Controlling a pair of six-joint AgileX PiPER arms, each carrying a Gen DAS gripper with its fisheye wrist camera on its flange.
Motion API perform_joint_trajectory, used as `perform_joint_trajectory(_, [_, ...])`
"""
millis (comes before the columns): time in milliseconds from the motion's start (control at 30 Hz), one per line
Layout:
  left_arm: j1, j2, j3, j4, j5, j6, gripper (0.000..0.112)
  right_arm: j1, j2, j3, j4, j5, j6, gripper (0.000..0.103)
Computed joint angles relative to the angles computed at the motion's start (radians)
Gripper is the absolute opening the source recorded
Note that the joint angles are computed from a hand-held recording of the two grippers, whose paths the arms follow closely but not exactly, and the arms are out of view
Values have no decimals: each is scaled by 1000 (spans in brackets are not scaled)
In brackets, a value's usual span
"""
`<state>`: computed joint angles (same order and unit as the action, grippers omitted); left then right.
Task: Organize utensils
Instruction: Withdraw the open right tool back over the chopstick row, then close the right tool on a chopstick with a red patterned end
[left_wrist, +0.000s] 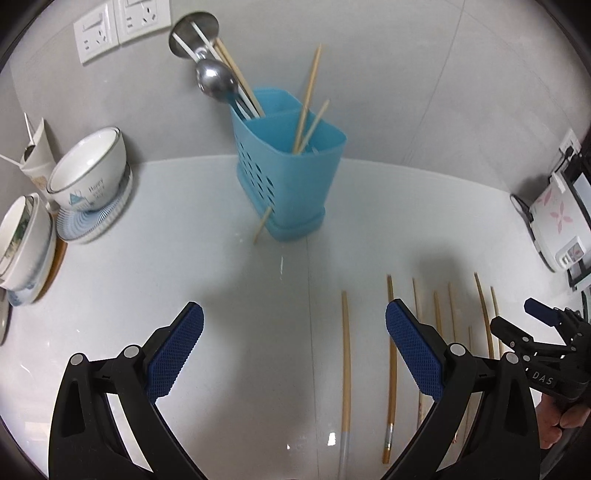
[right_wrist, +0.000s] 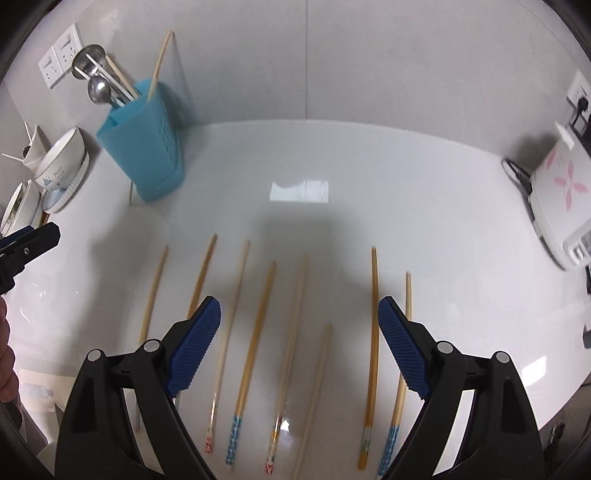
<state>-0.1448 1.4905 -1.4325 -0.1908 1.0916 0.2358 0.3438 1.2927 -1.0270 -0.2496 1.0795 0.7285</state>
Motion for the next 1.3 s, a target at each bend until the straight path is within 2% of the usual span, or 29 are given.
perform_joint_trajectory(167, [-28,-10,62,26,24,-24,97,9,-33,62,28,18,17,82])
perform_joint_trajectory(533, [-87,-7,180,87,40,-51,97,56,12,126,134,26,17,59])
perform_joint_trajectory(933, [-158,84,212,168,67,-138,92,45,87,129,215,35,-12,43])
perform_joint_trajectory(1167, [-164,116,216,167,95,-123,88,-24,161,81,268,45,-94,42])
perform_joint_trajectory(1300, [-164,159,186,178,105,-120,86,-20,203,57,277,53,-106,42])
